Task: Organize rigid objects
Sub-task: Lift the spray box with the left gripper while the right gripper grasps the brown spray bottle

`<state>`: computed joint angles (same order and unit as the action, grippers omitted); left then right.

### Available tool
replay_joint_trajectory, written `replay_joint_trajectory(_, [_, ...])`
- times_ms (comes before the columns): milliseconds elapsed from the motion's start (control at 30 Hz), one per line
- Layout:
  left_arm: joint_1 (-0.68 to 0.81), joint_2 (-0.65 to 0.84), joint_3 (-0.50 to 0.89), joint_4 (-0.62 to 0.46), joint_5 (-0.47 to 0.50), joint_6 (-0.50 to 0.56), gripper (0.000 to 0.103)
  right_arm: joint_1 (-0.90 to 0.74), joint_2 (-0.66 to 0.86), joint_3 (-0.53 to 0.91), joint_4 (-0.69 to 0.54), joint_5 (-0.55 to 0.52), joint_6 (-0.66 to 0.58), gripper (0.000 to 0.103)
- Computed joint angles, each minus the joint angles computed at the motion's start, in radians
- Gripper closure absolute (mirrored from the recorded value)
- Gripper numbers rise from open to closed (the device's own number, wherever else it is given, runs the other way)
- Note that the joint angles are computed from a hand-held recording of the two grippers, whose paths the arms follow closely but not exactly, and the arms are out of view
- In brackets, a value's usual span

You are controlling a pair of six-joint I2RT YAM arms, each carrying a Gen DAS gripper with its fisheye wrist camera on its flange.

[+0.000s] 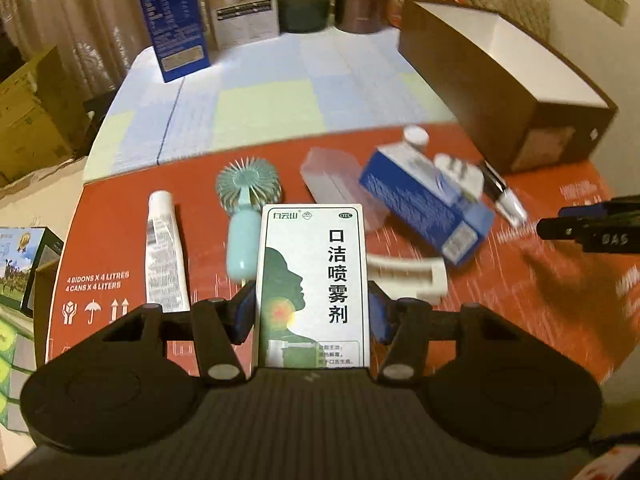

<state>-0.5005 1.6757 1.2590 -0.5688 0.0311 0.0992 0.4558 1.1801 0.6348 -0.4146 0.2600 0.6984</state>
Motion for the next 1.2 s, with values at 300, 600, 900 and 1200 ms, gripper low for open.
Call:
replay_joint_trajectory(300, [-0.020,0.130,0.152,-0.018,-0.055,-0.058,0.052,-0.169,0.197,0.041,0.194,-0.084,-0.189,0.073])
replay_joint_trajectory(600, [-0.045,0.198,0.230,-0.049,-0.072,-0.085,0.052,-0.220,0.338,0.084,0.259,-0.131,-0.248,0.077])
replay_joint_trajectory(900, [-0.080,0.223,0.294,-0.069,-0.062,-0.089,0.052,-0.227,0.268,0.056,0.227,-0.165,-0.262,0.083])
replay_joint_trajectory(1200, [-0.132,0.263,0.445,-0.117,-0.021,-0.088,0.052,-0.213,-0.031,0.079,0.020,-0.211,-0.255,0.083])
